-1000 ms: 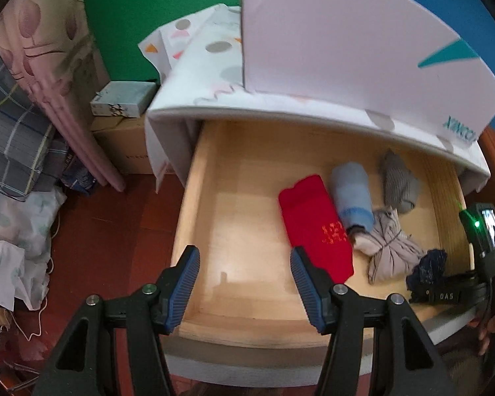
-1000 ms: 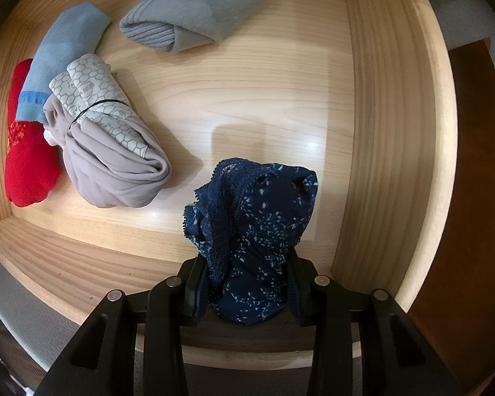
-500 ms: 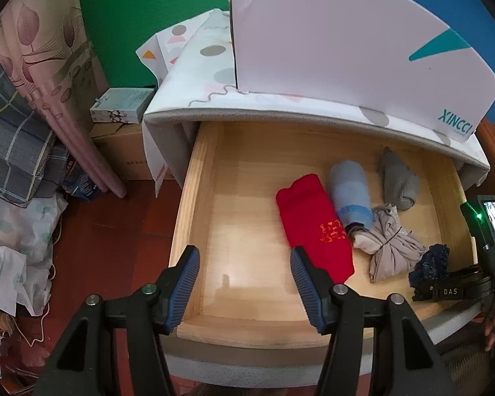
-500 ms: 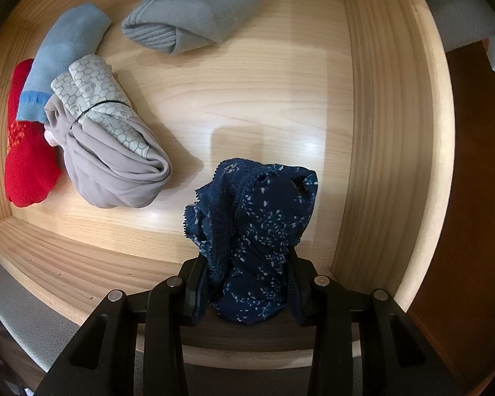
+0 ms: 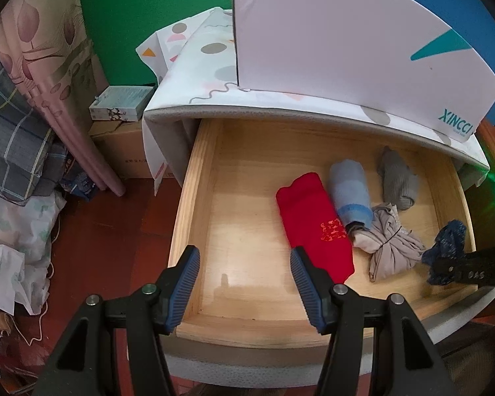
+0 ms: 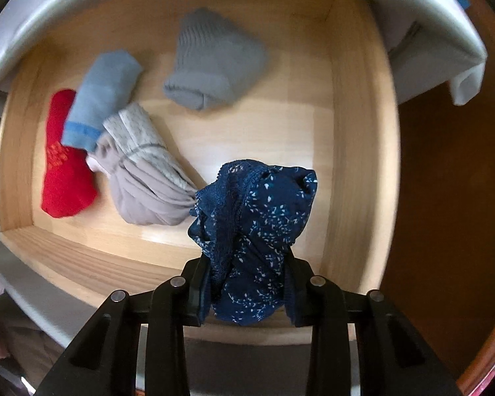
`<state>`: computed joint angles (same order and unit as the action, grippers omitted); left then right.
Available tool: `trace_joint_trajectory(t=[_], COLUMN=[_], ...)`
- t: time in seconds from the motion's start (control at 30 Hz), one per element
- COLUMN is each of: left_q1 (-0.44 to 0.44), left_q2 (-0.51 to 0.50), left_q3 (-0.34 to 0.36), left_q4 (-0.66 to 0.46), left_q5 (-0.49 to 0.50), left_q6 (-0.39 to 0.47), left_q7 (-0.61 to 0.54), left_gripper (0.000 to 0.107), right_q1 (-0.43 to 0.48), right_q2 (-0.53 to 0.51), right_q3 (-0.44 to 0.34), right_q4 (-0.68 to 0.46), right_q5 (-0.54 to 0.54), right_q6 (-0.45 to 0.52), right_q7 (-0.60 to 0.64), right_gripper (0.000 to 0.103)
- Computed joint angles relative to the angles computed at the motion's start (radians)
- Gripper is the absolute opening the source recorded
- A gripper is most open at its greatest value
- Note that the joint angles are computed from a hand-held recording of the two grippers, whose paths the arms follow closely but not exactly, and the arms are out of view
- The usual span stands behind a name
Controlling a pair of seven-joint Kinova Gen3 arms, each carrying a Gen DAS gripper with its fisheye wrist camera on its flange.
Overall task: Take underwear out of drawer
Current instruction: 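Lift the navy floral underwear with the right tool and release it into the white box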
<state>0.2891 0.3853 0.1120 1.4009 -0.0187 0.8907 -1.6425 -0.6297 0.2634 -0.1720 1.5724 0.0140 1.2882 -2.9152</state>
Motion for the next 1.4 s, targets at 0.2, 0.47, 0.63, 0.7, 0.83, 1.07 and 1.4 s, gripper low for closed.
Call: trace_joint_trajectory(t=[0.2,0.47,0.63,0.7,0.83,1.07,1.4], left_q1=[-0.018,-0.019,-0.013,-0.013,-0.013,0.027,0.009], left_q2=[-0.001,0.001,0.003,0.003,0.002,0.0,-0.005], left_q3=[0.006,0.004,-0.002,-0.004,-0.004,-0.033,-0.026], left_q4=[0.002,0.003,0.003,0.002,0.004,0.009,0.016], left_q5=[0.029,0.035,0.024,0.02,0.017,-0.059,-0.066], left_q6=[-0.001,-0.003,-0.003,-0.004,-0.007,-0.006,-0.012], left_q7=[-0.015,-0.017,-0.001,0.004,0.009,0.089,0.115], left_gripper=[0.059,0.059,0.059,0.059,0.059,0.059,0.059], right_q1=[-0.012,-0.075,-0.103,-0.121,-0.149,-0.125,-0.013], right_q2=[-0.033,-0.036,-0.045,-0.041,-0.018,0.056,0.204], right_q3=[-0.004,-0.018,-0.014,-0.013,0.005,0.076,0.174], right_q4=[-0.066,-0.247,-0.379,-0.441,-0.592,-0.794,-0.969], right_q5=[0.03,0.115,0.186,0.218,0.301,0.375,0.316], right_q6=[0.079,0.257,0.38,0.426,0.522,0.585,0.592], right_q7=[-0.01,-0.017,0.006,0.006,0.047,0.154,0.316], right_gripper=[0.032,0.032,0.032,0.032,0.032,0.032,0.032])
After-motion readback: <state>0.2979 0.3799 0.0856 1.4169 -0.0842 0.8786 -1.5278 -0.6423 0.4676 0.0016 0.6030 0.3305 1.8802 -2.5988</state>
